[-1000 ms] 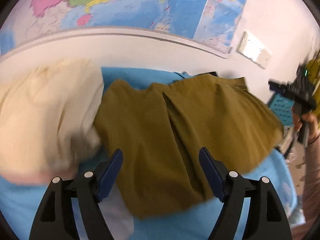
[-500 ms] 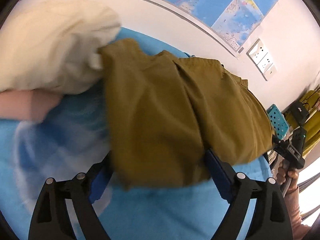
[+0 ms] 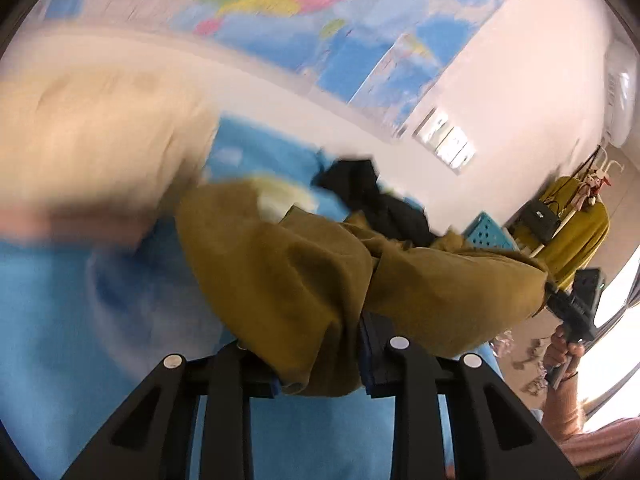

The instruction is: Fold large clothes

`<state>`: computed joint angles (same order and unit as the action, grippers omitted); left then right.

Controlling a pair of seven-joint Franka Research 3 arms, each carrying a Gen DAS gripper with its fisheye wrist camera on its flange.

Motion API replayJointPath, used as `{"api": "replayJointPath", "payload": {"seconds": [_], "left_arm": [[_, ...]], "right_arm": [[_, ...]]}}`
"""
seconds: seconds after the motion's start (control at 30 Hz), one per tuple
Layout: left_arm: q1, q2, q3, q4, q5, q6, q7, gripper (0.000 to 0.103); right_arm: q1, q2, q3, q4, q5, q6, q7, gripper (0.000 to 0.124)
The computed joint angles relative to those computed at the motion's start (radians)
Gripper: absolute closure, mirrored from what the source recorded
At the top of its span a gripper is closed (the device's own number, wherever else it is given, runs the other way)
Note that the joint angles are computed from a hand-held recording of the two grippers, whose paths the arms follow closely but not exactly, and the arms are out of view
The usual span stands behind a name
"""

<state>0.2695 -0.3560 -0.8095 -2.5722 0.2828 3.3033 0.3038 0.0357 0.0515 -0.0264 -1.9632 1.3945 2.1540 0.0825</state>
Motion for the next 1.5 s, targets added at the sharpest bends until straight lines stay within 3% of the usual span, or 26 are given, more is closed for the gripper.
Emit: {"api": "replayJointPath", "payload": {"seconds": [0.1,0.17,0.2,0.23,0.3,0.37,0.4,0.43,0.53,0.57,0.6,0.67,0.7,0.73,0.77,0.83,0.87,0.93,0.97,1.07,1.13,1.23,1.3,1.4,1.47,1.5], "left_arm": [[0.01,0.063,-0.044,-0.037,-0.025,0.003,-0.015,0.072],[0.091,0.066,-0.138,-0.059,-0.042,0.028,-0.034,0.068],[0.106,0.039,-0.159,-0.074,-0.06,0.044,-0.04,0.065],[0.094,0.035,-0.148,-0.073,-0.068,0.033,-0.034,0.061],[0.056,-0.004,-0.117,-0.057,-0.055,-0.061,-0.029,0.054],[0.015,-0.042,-0.082,-0.048,-0.023,-0.143,-0.026,0.049],[-0.002,-0.067,-0.067,-0.053,-0.009,-0.157,-0.027,0.045],[-0.006,-0.1,-0.063,-0.067,0.005,-0.148,-0.04,0.043],[-0.002,-0.158,-0.057,-0.086,0.04,-0.142,-0.081,0.028],[0.007,-0.152,-0.061,-0.077,0.056,-0.154,-0.087,0.028],[0.012,-0.139,-0.062,-0.063,0.071,-0.176,-0.091,0.029],[0.016,-0.109,-0.06,-0.046,0.097,-0.206,-0.103,0.033],[0.029,-0.077,-0.064,-0.031,0.114,-0.206,-0.108,0.046],[0.029,-0.06,-0.062,-0.021,0.125,-0.218,-0.115,0.052],[0.036,-0.056,-0.067,-0.02,0.138,-0.217,-0.131,0.052],[0.054,-0.061,-0.078,-0.026,0.165,-0.196,-0.168,0.055],[0.049,-0.061,-0.074,-0.027,0.177,-0.201,-0.178,0.055],[0.012,-0.047,-0.048,-0.011,0.193,-0.262,-0.176,0.05],[-0.014,-0.045,-0.03,-0.004,0.193,-0.304,-0.175,0.048],[-0.051,-0.074,-0.002,-0.007,0.221,-0.343,-0.199,0.044],[-0.084,-0.096,0.039,-0.031,0.236,-0.313,-0.213,0.031],[-0.107,-0.099,0.088,-0.053,0.273,-0.261,-0.23,0.029],[-0.12,-0.069,0.112,-0.048,0.297,-0.256,-0.234,0.03],[-0.104,-0.018,0.13,-0.058,0.349,-0.162,-0.263,0.045],[-0.045,-0.022,0.093,-0.076,0.365,-0.081,-0.293,0.053],[-0.003,-0.034,0.064,-0.094,0.362,-0.02,-0.29,0.064]], "right_arm": [[0.012,0.05,0.006,-0.027,-0.13,0.076,0.097,0.1],[0.003,0.094,0.009,-0.034,-0.16,0.081,0.156,0.097],[-0.013,0.11,0.009,-0.041,-0.134,0.058,0.163,0.089],[-0.027,0.111,0.01,-0.05,-0.106,0.049,0.161,0.085],[-0.038,0.086,0.015,-0.082,-0.079,0.059,0.145,0.081],[-0.017,0.033,0.024,-0.127,-0.08,0.16,0.106,0.07],[-0.007,0.011,0.026,-0.149,-0.066,0.203,0.087,0.055],[0.001,-0.012,0.026,-0.171,-0.033,0.241,0.057,0.052],[0.002,-0.026,0.004,-0.185,0.031,0.22,0.008,0.057],[0.007,-0.017,0.004,-0.181,0.04,0.24,0.012,0.062],[0.005,0.003,-0.001,-0.166,0.029,0.223,0.028,0.08],[0.004,0.033,0.001,-0.139,0.0,0.209,0.077,0.099],[0.007,0.039,0.006,-0.133,0.0,0.229,0.082,0.119],[0.015,0.033,0.015,-0.137,0.027,0.302,0.074,0.119],[0.024,0.028,0.002,-0.137,0.042,0.321,0.073,0.119],[-0.031,0.033,0.02,-0.121,0.087,0.246,0.077,0.119],[-0.026,0.037,0.023,-0.119,0.076,0.264,0.081,0.119],[0.039,0.056,0.026,-0.116,-0.049,0.407,0.137,0.116],[0.04,0.063,0.033,-0.113,-0.075,0.42,0.159,0.113],[0.022,0.064,0.033,-0.102,-0.043,0.408,0.208,0.089],[-0.002,0.032,0.024,-0.117,0.056,0.361,0.15,0.063],[-0.009,0.009,0.011,-0.118,0.097,0.284,0.113,0.055],[0.011,0.033,0.02,-0.089,0.042,0.31,0.154,0.049],[0.02,0.105,0.03,-0.014,-0.051,0.284,0.252,0.049],[0.012,0.165,0.039,0.046,-0.115,0.227,0.326,0.068],[0.01,0.175,0.046,0.055,-0.136,0.226,0.35,0.097]]}}
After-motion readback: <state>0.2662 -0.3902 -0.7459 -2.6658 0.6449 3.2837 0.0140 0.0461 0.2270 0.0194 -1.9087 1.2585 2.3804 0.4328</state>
